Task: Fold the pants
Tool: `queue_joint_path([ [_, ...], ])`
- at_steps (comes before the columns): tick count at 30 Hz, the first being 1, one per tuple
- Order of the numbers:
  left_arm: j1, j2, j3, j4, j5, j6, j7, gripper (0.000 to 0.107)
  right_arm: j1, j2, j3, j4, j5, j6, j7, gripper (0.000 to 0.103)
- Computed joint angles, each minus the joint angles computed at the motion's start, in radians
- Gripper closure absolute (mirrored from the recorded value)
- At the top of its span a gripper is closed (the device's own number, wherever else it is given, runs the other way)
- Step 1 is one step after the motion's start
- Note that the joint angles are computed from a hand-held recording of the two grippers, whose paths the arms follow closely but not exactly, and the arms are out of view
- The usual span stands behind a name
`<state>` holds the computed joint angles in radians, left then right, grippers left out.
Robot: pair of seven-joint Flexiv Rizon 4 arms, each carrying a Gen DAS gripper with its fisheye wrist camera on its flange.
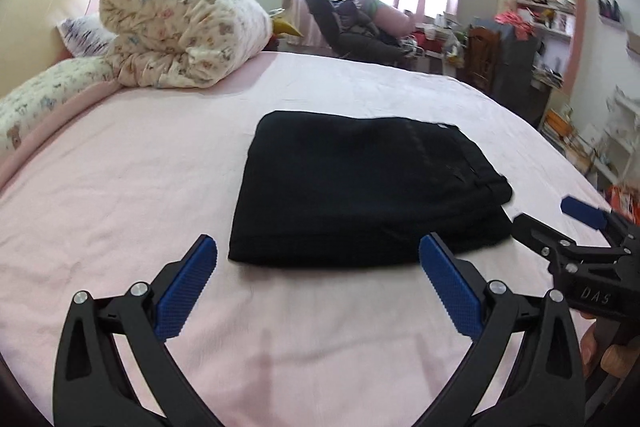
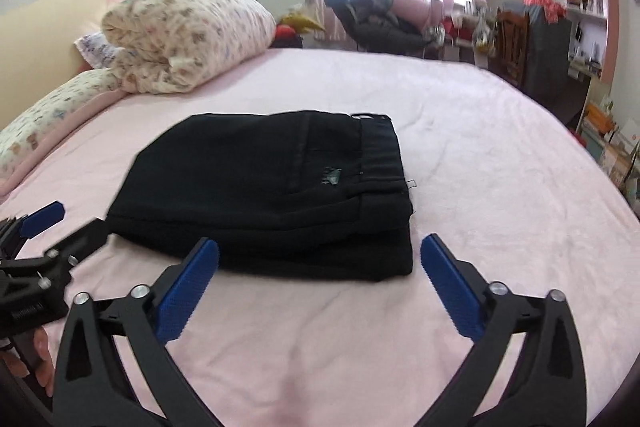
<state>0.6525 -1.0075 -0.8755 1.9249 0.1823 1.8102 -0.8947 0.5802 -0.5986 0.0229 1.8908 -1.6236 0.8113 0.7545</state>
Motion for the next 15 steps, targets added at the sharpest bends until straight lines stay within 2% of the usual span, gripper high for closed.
queue_joint_path([
  [4,0.047,0.030,-0.007,0.071,0.001,-0.009,-0.010,0.005,0.066,-0.015,0.015,-0.016,0.073,-0.093,-0.051,0.001],
  [7,0.062,0.021,0.002,0.095,0.011,0.028,-0.026,0.005,0.086,-0.016,0.013,-0.005,0.068,-0.101,-0.018,0.001],
  [15,-0.021,0.041,0.135,0.066,0.084,0.155,-0.092,0.005,0.140,-0.050,0.010,-0.020,0.122,-0.185,-0.044,0.001],
])
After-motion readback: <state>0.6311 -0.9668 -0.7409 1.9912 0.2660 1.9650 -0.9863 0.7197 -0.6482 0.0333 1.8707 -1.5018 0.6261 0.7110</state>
